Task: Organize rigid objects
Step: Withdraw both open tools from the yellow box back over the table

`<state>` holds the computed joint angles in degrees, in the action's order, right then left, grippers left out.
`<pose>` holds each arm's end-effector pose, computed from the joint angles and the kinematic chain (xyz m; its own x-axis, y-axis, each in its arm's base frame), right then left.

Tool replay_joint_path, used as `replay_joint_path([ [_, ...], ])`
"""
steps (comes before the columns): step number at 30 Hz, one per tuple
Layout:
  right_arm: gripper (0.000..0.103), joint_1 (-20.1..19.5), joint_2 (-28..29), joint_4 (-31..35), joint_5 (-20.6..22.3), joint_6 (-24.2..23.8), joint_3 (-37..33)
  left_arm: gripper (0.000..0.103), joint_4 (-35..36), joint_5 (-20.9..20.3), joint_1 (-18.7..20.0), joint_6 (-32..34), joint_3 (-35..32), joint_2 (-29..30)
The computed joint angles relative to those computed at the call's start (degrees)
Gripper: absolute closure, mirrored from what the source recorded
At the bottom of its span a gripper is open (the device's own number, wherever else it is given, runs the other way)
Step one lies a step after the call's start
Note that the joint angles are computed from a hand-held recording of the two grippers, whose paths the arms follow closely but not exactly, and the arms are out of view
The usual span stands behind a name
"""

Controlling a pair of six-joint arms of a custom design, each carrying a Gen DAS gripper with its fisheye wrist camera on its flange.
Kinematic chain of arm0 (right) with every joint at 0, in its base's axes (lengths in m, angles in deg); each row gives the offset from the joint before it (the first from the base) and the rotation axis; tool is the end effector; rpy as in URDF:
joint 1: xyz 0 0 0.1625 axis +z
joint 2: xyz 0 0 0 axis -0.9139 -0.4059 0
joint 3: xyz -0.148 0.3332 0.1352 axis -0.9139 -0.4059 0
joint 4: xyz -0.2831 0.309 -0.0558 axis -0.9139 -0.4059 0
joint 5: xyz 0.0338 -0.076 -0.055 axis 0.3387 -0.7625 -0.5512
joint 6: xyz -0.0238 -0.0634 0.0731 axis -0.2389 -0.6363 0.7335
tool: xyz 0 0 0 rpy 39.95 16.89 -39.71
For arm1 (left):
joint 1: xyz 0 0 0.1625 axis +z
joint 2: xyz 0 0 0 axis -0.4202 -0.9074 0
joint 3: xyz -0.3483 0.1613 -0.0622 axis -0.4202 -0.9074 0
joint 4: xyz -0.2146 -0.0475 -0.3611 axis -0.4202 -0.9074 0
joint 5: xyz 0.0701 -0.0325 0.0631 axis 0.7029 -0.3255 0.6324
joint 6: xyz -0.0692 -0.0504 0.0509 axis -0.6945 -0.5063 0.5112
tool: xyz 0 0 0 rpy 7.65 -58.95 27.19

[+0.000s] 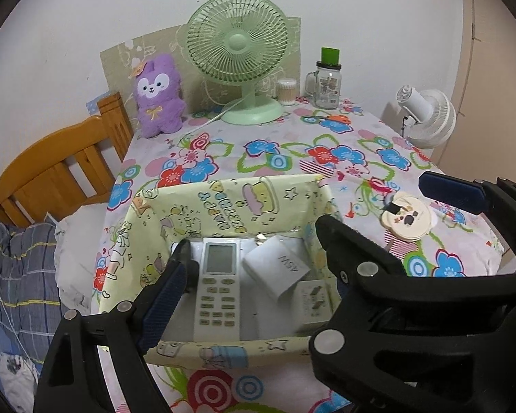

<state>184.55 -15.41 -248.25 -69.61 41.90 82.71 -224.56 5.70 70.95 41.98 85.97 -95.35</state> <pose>0.3181 -0.4441 -0.0039 -0.6628 -0.2695 0.6986 -0.6479 0.6741 -0.3547 -0.1012 -0.4142 0.1919 -0.6703 0.1302 -0.7305 0.5630 0.7305 -0.3864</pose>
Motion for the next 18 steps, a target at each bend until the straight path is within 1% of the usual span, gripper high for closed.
replay_joint_path([
  [2,0.013,-0.02,-0.58,-0.75,-0.38,-0.39,0.7,0.012,0.13,0.24,-0.74,-0.65,0.11,0.31],
  [4,0.012,-0.05,-0.93,-1.38,-0.85,-0.72,1.13,0.008,-0.36,0.67,-1.36,-0.96,0.32,0.8],
  [11,0.009,-0.61,-3.01,-3.64,-0.98,-1.74,3.65,0.008,-0.29,1.06,-3.56,-2.66,0.64,1.9],
  [18,0.005,-1.18,-4.59,-6.43,-1.55,-2.77,5.61,0.007,-0.47,0.29,-5.18,-3.52,0.42,3.5],
])
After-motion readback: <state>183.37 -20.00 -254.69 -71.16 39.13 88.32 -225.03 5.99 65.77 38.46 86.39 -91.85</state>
